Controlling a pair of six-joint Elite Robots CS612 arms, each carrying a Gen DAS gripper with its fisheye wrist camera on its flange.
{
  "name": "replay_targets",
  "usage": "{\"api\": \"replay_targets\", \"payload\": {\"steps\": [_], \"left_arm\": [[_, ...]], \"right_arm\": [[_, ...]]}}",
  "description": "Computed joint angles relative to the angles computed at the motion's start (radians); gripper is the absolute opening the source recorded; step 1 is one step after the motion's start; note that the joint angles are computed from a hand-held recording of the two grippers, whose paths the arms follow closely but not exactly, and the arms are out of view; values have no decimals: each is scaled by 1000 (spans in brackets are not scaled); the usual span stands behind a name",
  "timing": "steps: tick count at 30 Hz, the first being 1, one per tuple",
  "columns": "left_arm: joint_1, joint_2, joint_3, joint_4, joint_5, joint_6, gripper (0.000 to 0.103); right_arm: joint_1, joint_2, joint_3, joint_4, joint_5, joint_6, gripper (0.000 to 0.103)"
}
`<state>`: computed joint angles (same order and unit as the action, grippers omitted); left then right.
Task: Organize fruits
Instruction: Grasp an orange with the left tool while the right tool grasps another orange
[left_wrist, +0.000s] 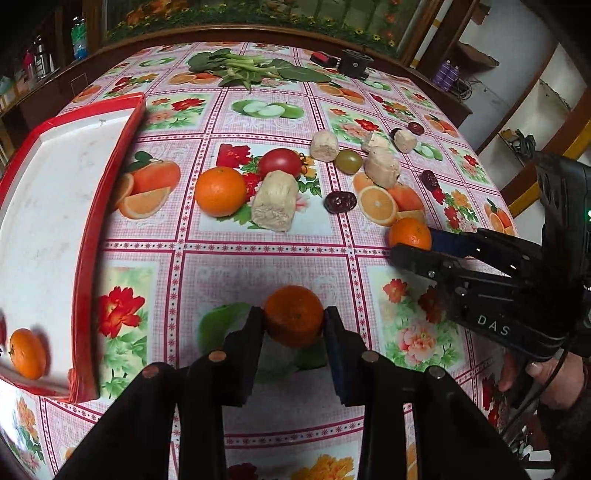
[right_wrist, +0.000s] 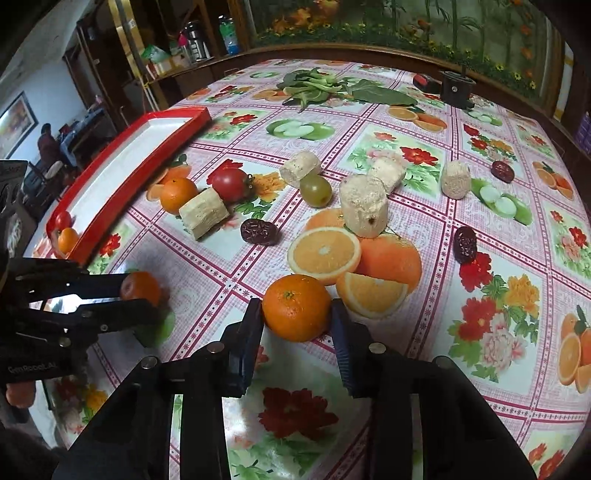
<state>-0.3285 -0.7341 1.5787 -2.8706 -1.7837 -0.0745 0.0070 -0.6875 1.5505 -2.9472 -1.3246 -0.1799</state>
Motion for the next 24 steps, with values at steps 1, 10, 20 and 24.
{"api": "replay_targets", "payload": {"steps": [1, 10, 20, 24], "left_arm": [[2, -1, 1, 3, -2, 4, 36], [7, -14, 30, -20, -36, 65, 36], [48, -30, 42, -54, -55, 84, 36], [70, -35, 46, -77, -46, 72, 36]], "right_arm": [[0, -3, 5, -5, -3, 1, 35], [2, -56, 79, -26, 6, 58, 35], [49, -53, 54, -3, 2, 73, 35], [73, -37, 6, 19, 34, 59, 35]]}}
